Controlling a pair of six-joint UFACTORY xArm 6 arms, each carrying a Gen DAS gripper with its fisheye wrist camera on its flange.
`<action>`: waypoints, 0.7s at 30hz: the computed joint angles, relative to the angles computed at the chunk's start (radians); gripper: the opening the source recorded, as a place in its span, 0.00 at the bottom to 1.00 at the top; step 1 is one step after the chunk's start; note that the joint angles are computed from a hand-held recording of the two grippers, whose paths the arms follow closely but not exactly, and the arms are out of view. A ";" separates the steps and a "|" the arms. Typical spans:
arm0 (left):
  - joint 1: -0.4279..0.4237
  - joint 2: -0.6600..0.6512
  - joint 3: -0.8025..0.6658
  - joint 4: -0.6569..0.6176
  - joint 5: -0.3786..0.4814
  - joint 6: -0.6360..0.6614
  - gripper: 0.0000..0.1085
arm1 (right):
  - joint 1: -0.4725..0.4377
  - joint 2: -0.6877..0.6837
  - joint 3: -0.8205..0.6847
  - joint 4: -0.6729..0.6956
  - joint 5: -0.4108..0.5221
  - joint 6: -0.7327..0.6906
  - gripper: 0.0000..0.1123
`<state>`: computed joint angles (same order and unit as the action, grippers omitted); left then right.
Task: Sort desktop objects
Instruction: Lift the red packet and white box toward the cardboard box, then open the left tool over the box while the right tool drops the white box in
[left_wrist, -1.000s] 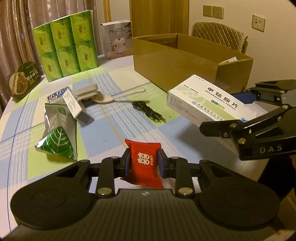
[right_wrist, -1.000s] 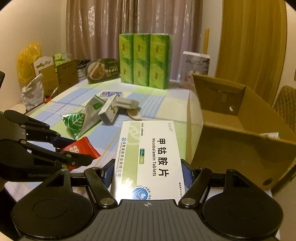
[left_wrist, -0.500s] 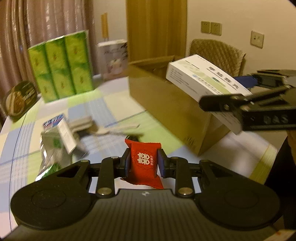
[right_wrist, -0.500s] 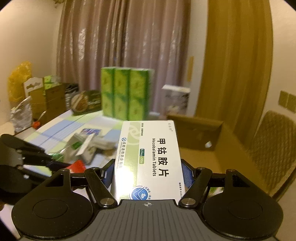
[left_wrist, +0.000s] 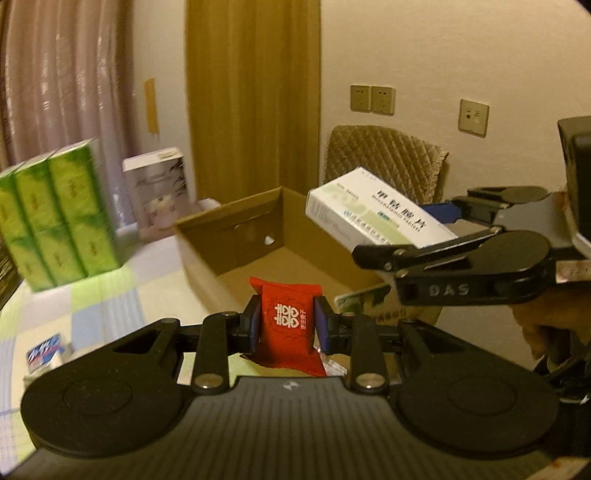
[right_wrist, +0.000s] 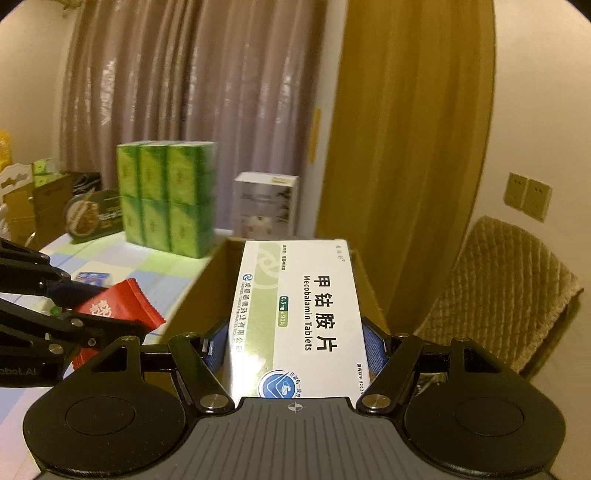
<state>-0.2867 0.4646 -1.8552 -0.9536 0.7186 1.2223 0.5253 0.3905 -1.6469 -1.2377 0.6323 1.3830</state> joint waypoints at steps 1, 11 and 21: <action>-0.009 0.020 -0.028 0.009 0.003 -0.013 0.23 | -0.008 -0.002 0.004 -0.001 -0.005 0.003 0.60; -0.046 0.182 -0.242 0.082 0.041 -0.135 0.23 | -0.062 -0.009 0.030 -0.002 -0.050 0.027 0.60; -0.046 0.255 -0.324 0.091 0.052 -0.158 0.31 | -0.074 -0.001 0.029 0.006 -0.055 0.025 0.60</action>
